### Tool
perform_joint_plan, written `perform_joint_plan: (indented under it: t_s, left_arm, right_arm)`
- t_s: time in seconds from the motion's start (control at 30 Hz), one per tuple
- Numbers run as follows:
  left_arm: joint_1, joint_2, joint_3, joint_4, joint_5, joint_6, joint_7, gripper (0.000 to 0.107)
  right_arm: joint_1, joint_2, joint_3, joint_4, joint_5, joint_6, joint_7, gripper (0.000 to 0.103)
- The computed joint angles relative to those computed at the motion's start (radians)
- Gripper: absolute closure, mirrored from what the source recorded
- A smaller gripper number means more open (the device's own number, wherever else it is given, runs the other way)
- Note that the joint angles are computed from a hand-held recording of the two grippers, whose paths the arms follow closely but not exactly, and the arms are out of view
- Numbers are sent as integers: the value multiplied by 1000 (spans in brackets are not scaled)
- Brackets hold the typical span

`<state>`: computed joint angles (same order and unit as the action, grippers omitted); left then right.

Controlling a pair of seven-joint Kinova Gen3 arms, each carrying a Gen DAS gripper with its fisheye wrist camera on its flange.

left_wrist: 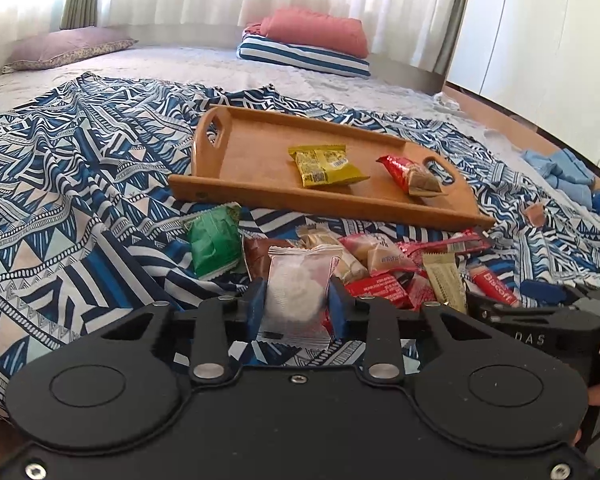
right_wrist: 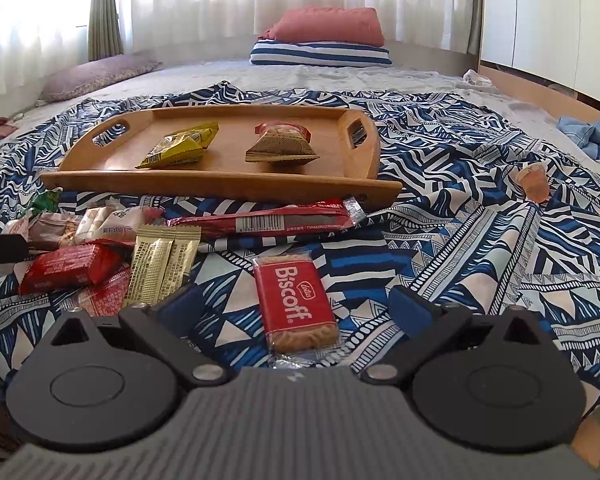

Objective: Organize snacks
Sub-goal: 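Grasp the white clear packet with left tool while right tool grasps red Biscoff packet, then carry both packets onto the wooden tray beside the other snacks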

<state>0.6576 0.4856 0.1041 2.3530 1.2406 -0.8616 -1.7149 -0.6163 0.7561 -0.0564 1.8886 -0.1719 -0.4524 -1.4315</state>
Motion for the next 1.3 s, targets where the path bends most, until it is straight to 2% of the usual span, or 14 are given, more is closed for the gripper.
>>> perform_joint_plan:
  t_s: [0.1, 0.3, 0.4, 0.43, 0.47, 0.53, 0.67, 0.83, 1.03, 1.17, 1.3]
  left_arm:
    - [-2, -13, -1, 2, 8, -3, -6, 76]
    - [-13, -24, 3, 3, 4, 1, -5, 76]
    - [-15, -27, 3, 4, -5, 4, -5, 76]
    - [-14, -27, 3, 3, -5, 3, -7, 76]
    - [-15, -28, 2, 3, -6, 4, -8, 76]
    - [-20, -34, 2, 2, -11, 9, -4, 76]
    - [-32, -46, -3, -6, -11, 23, -24, 76]
    - [-49, -66, -7, -30, 20, 30, -104, 76]
    - [-113, -98, -13, -61, 28, 76, -177, 76]
    - [-170, -119, -24, -90, 19, 127, -227, 76]
    - [-233, -138, -42, -134, 17, 204, -301, 76]
  right_arm:
    - [23, -3, -22, 7, 32, -8, -4, 2]
    - [65, -13, -62, -1, 84, 13, -41, 16]
    - [46, -16, -43, -9, 84, 28, -31, 30]
    - [43, -18, -41, -13, 84, 40, -29, 46]
    - [53, -20, -52, -20, 94, 60, -35, 55]
    - [74, -28, -74, -28, 109, 89, -54, 64]
    - [108, -39, -112, -28, 146, 102, -95, 65]
    - [87, -60, -92, -24, 142, 93, -108, 65]
    - [79, -87, -80, -36, 143, 76, -115, 65]
    - [71, -85, -62, -85, 133, 92, -105, 65]
    - [62, -67, -41, -174, 111, 149, -102, 65]
